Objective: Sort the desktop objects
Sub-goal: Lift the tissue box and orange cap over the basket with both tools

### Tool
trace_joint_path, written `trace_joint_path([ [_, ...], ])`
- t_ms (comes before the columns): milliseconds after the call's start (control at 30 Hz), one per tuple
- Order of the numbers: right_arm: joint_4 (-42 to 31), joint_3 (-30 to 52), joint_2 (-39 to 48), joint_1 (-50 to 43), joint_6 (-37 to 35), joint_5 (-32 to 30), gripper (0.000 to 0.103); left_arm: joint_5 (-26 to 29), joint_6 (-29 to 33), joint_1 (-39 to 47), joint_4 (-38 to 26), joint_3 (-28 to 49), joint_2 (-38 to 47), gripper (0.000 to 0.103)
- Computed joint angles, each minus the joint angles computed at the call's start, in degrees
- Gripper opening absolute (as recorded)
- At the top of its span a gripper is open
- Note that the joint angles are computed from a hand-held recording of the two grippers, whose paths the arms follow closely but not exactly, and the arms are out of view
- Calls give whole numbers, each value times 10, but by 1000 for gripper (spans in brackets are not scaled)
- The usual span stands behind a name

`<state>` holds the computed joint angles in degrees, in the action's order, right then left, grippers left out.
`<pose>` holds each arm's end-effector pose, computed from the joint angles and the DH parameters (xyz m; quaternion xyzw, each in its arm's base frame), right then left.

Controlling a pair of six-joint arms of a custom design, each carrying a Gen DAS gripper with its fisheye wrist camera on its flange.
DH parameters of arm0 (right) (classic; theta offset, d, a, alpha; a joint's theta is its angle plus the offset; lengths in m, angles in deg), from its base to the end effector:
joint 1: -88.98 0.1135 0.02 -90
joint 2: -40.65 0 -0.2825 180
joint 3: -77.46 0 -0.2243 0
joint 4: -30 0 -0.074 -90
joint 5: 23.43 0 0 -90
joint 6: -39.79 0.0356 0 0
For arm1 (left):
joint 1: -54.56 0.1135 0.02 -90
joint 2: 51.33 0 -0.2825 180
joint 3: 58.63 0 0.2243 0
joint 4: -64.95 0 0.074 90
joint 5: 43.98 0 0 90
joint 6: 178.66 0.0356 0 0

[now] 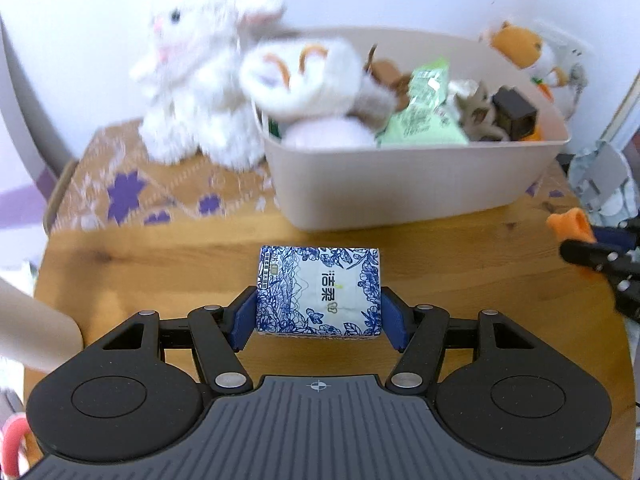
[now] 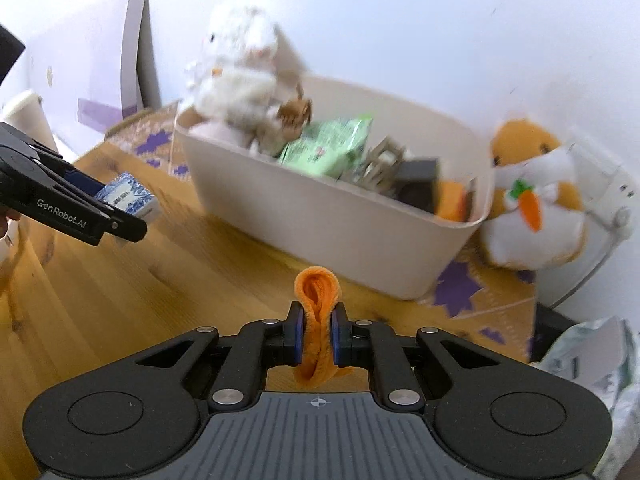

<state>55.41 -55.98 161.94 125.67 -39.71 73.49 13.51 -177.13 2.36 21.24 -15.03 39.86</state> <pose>0.2408 0.1741 0.0556 -0.1916 0.9164 0.0870 0.3406 0.1222 -0.1264 0.1263 -0.2958 0.9133 0.1044 0.2599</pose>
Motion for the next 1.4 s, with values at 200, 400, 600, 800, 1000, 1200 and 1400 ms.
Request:
trace_joint_path([
  [200,-24,-43,-101,-35,-39,10,13,-41,39,5,-95,27,-88,64],
  [400,-65,-33,-184,-75,-78,22,13,-81,113,40,-171,71,-163,64],
  [600,-86,19,-205,-103,-109,34,13,-126,216,104,-188,118,-187,64],
  [800,-99,96,-170,-114,-136,50,13,-137,332,186,-128,151,-184,64],
  [1000,-97,168,-108,-119,-135,64,13,-120,393,260,-46,166,-161,64],
  [1200,-90,230,-39,-114,-112,83,14,-93,410,319,39,161,-114,64],
  [1400,-118,309,38,-112,-71,85,14,-53,400,363,121,149,-39,64],
])
